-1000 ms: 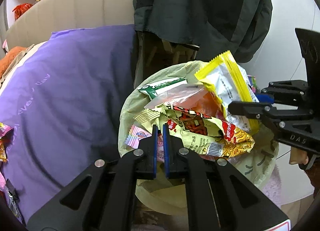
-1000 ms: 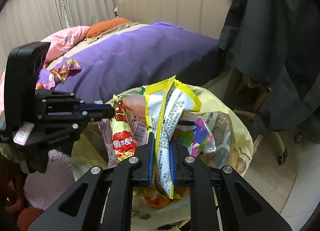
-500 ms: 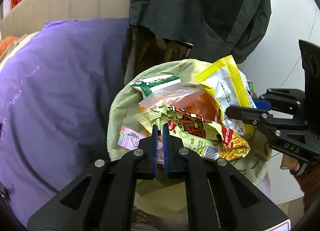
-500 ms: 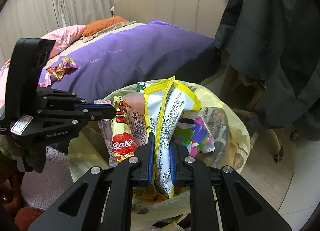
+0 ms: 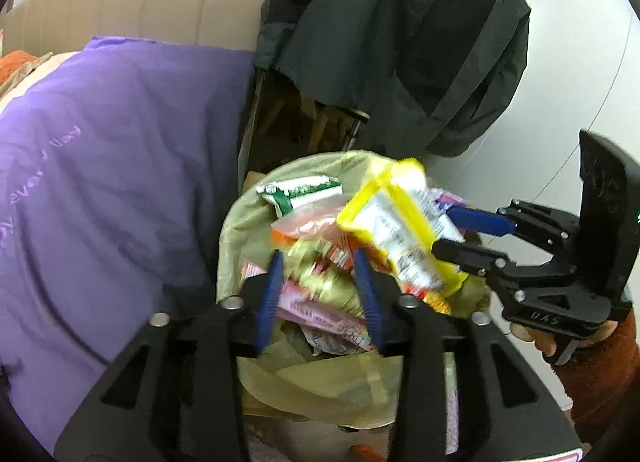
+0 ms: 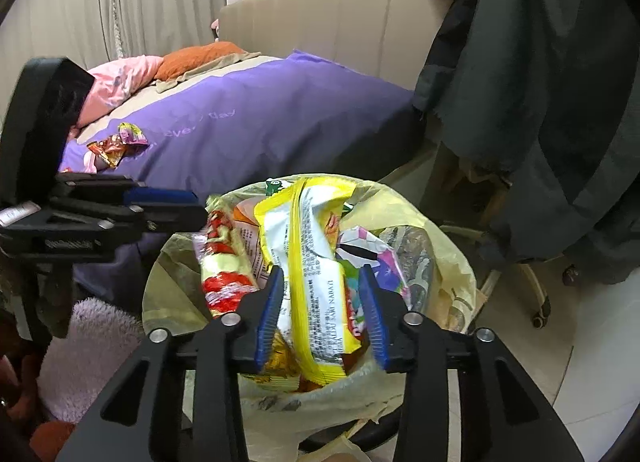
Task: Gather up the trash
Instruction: 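Open both tools to drop the wrappers into the bin, then move both tools back over the items on the bed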
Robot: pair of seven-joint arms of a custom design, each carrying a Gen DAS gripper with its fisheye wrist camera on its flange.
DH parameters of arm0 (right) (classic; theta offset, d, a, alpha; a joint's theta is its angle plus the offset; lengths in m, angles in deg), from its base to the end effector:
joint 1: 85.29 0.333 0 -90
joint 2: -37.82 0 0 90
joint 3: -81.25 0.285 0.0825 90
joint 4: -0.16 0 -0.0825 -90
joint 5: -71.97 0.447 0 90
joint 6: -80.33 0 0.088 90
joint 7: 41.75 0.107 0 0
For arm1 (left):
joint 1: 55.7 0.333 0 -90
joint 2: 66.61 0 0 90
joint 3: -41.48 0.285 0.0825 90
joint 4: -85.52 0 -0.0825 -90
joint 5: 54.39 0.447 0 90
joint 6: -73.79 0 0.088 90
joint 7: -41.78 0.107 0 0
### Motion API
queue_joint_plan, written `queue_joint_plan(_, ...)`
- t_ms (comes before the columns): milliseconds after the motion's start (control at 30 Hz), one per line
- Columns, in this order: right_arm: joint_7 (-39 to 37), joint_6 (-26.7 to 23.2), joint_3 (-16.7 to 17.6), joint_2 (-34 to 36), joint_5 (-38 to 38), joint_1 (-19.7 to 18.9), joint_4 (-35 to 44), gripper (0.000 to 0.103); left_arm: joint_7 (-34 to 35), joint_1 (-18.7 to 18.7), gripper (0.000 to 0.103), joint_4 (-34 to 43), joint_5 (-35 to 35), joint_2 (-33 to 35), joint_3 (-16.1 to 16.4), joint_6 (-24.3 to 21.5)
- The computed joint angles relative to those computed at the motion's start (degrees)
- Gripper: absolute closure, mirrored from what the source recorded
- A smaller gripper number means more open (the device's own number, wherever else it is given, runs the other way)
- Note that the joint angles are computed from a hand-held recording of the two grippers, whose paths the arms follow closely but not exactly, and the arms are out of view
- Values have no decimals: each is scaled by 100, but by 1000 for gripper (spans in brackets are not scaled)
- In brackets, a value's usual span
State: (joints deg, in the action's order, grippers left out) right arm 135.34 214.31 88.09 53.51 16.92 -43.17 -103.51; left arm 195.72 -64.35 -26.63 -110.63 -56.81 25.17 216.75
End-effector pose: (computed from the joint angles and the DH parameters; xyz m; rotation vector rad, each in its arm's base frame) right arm 0.4738 0.5182 0.3633 -1.7227 1.8479 -0.7706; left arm 0.6128 -0.2752 0.3670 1.0275 -2.6544 1.2450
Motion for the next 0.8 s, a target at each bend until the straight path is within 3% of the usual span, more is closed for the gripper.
queue_joint_plan(200,261,-207,52,-171,-301,101,-21,57,325,-43,57,-529,-454,-632,89,388)
queue_joint_plan(500,710,-383,129,10,-1032,361,504,56,1011,-340,57,-1451,-1012,-1672,582,1111)
queue_joint_plan(733,440,-336,-27,871,-1232,753,1773,54,1328,-345,57,-1854,-1192,-2193,1107,1154)
queue_joint_plan(800,161,-347,-123,1275,-1119,905,2338,48,1399,-268,57,-1941,-1153,-2279,1247,1146)
